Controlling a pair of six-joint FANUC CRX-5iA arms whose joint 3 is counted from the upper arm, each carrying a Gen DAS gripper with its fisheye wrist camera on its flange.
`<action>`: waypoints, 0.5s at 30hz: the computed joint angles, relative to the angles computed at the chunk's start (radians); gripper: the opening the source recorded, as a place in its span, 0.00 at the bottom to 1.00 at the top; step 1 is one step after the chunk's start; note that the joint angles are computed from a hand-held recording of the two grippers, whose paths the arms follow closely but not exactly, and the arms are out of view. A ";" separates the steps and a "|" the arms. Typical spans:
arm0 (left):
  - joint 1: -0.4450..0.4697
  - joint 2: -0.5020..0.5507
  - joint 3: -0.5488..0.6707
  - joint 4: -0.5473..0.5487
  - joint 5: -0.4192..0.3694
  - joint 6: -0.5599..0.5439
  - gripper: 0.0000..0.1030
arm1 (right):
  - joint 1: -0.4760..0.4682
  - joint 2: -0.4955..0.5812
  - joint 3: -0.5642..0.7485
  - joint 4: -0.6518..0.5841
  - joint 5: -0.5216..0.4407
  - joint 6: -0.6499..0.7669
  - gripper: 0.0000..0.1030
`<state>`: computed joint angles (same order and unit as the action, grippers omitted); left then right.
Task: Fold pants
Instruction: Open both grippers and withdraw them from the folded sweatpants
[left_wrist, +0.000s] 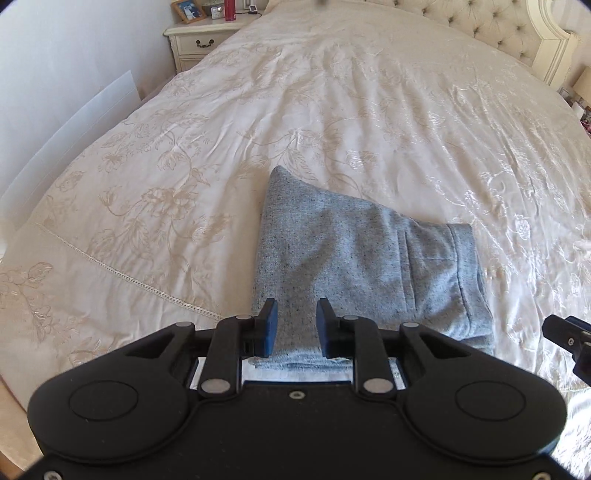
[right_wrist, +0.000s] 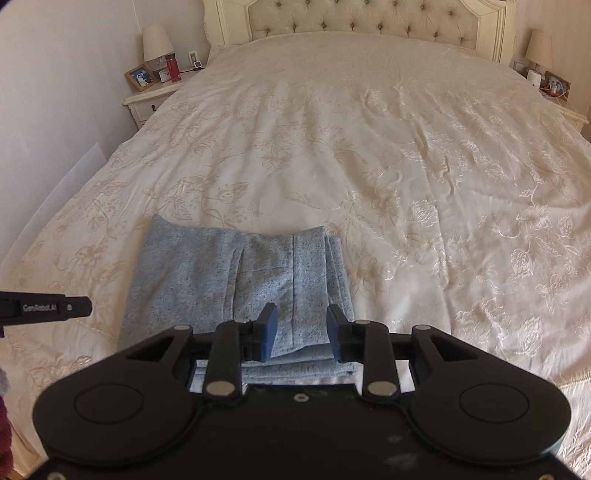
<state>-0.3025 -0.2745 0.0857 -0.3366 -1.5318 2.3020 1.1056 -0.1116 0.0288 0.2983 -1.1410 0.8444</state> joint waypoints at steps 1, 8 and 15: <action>-0.023 0.000 0.011 -0.010 -0.013 0.009 0.32 | 0.010 -0.015 -0.004 0.002 -0.007 -0.009 0.31; -0.169 0.006 0.084 -0.082 -0.106 0.095 0.32 | 0.077 -0.117 -0.040 0.019 -0.041 -0.088 0.32; -0.279 0.029 0.154 -0.156 -0.177 0.144 0.32 | 0.113 -0.160 -0.054 0.050 -0.067 -0.118 0.32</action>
<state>-0.5819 -0.2459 0.2399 -0.4922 -1.7086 2.4459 1.2182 -0.2720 -0.0248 0.3479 -1.2084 0.7267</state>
